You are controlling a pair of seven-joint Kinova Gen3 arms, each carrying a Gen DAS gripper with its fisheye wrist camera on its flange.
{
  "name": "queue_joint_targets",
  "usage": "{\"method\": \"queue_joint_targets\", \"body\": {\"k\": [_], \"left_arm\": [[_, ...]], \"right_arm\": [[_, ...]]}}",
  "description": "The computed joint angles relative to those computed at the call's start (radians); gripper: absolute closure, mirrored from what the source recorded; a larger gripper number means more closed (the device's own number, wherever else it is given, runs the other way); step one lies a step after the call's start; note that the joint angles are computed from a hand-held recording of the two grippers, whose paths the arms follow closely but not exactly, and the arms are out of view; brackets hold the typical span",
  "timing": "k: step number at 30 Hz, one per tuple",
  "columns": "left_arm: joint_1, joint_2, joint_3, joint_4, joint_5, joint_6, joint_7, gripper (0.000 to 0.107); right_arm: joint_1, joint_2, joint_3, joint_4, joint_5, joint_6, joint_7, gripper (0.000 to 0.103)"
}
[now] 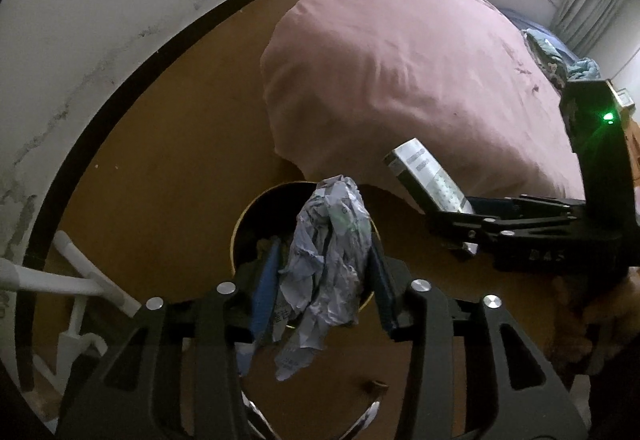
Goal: Collect trash
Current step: 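Carry the foil and card to the bin and open both tools, then grasp the clear plastic bag with the right tool while the left tool grasps the clear plastic ring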
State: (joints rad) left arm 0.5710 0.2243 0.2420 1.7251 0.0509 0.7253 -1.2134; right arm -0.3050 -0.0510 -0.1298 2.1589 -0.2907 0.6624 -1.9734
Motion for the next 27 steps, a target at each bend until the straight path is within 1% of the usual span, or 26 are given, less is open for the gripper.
{"method": "queue_joint_targets", "body": {"k": [1, 2, 3, 5, 6, 8, 9, 10, 11, 13, 14, 15, 16, 18, 19, 22, 23, 24, 25, 27], "left_arm": [[0.012, 0.002, -0.003, -0.018, -0.013, 0.013, 0.021, 0.049], [0.019, -0.001, -0.011, -0.021, -0.021, 0.012, 0.034, 0.045], [0.032, -0.005, -0.021, -0.021, -0.03, 0.009, 0.047, 0.042], [0.021, -0.013, -0.004, -0.024, -0.045, 0.007, 0.056, 0.042], [-0.002, -0.018, 0.024, -0.025, -0.06, 0.01, 0.063, 0.042], [-0.063, -0.03, 0.108, -0.034, -0.111, 0.026, 0.104, 0.042], [-0.092, -0.037, 0.144, -0.036, -0.119, 0.029, 0.112, 0.041], [-0.11, -0.049, 0.165, -0.039, -0.119, 0.034, 0.111, 0.04], [-0.137, -0.067, 0.199, -0.044, -0.123, 0.043, 0.114, 0.038], [-0.202, -0.117, 0.279, -0.049, -0.139, 0.057, 0.116, 0.027], [-0.248, -0.163, 0.325, -0.042, -0.129, 0.051, 0.097, 0.024], [-0.29, -0.209, 0.357, -0.045, -0.102, 0.061, 0.062, 0.019], [-0.316, -0.255, 0.37, -0.059, -0.083, 0.088, 0.044, 0.015], [-0.322, -0.348, 0.347, -0.09, -0.071, 0.167, 0.042, 0.013], [-0.301, -0.394, 0.317, -0.102, -0.089, 0.207, 0.063, 0.011], [-0.186, -0.533, 0.178, -0.097, -0.204, 0.329, 0.134, 0.011], [-0.17, -0.58, 0.148, -0.084, -0.245, 0.37, 0.162, 0.011], [-0.172, -0.626, 0.134, -0.074, -0.274, 0.411, 0.175, 0.011], [-0.163, -0.672, 0.102, -0.059, -0.299, 0.451, 0.176, 0.011], [-0.104, -0.765, 0.01, -0.016, -0.381, 0.533, 0.207, 0.011]], "right_arm": [[0.002, -0.002, 0.002, -0.001, 0.003, 0.002, 0.0, 0.04], [0.003, -0.006, 0.002, -0.004, 0.009, 0.005, -0.004, 0.038], [0.002, -0.01, 0.001, -0.006, 0.013, 0.007, -0.005, 0.033], [0.001, -0.021, -0.002, -0.011, 0.022, 0.012, -0.01, 0.029], [0.001, -0.028, -0.002, -0.014, 0.023, 0.019, -0.012, 0.027], [0.001, -0.043, -0.005, -0.023, 0.035, 0.035, -0.031, 0.027], [0.002, -0.054, -0.007, -0.028, 0.042, 0.043, -0.041, 0.026], [0.003, -0.07, -0.011, -0.034, 0.056, 0.053, -0.06, 0.026], [0.004, -0.09, -0.02, -0.045, 0.077, 0.07, -0.086, 0.023], [0.005, -0.129, -0.044, -0.076, 0.127, 0.11, -0.136, 0.021], [0.004, -0.148, -0.061, -0.094, 0.157, 0.13, -0.163, 0.02], [0.003, -0.166, -0.08, -0.121, 0.191, 0.155, -0.191, 0.017], [0.002, -0.187, -0.108, -0.152, 0.229, 0.177, -0.227, 0.016], [-0.011, -0.205, -0.151, -0.212, 0.281, 0.201, -0.267, 0.015], [-0.022, -0.207, -0.18, -0.25, 0.307, 0.208, -0.286, 0.015], [-0.079, -0.167, -0.257, -0.366, 0.366, 0.203, -0.321, 0.014], [-0.112, -0.137, -0.281, -0.412, 0.382, 0.194, -0.322, 0.014], [-0.134, -0.109, -0.299, -0.453, 0.391, 0.195, -0.322, 0.014], [-0.176, -0.071, -0.321, -0.499, 0.416, 0.18, -0.318, 0.014], [-0.269, 0.018, -0.351, -0.592, 0.477, 0.148, -0.319, 0.014]]}}
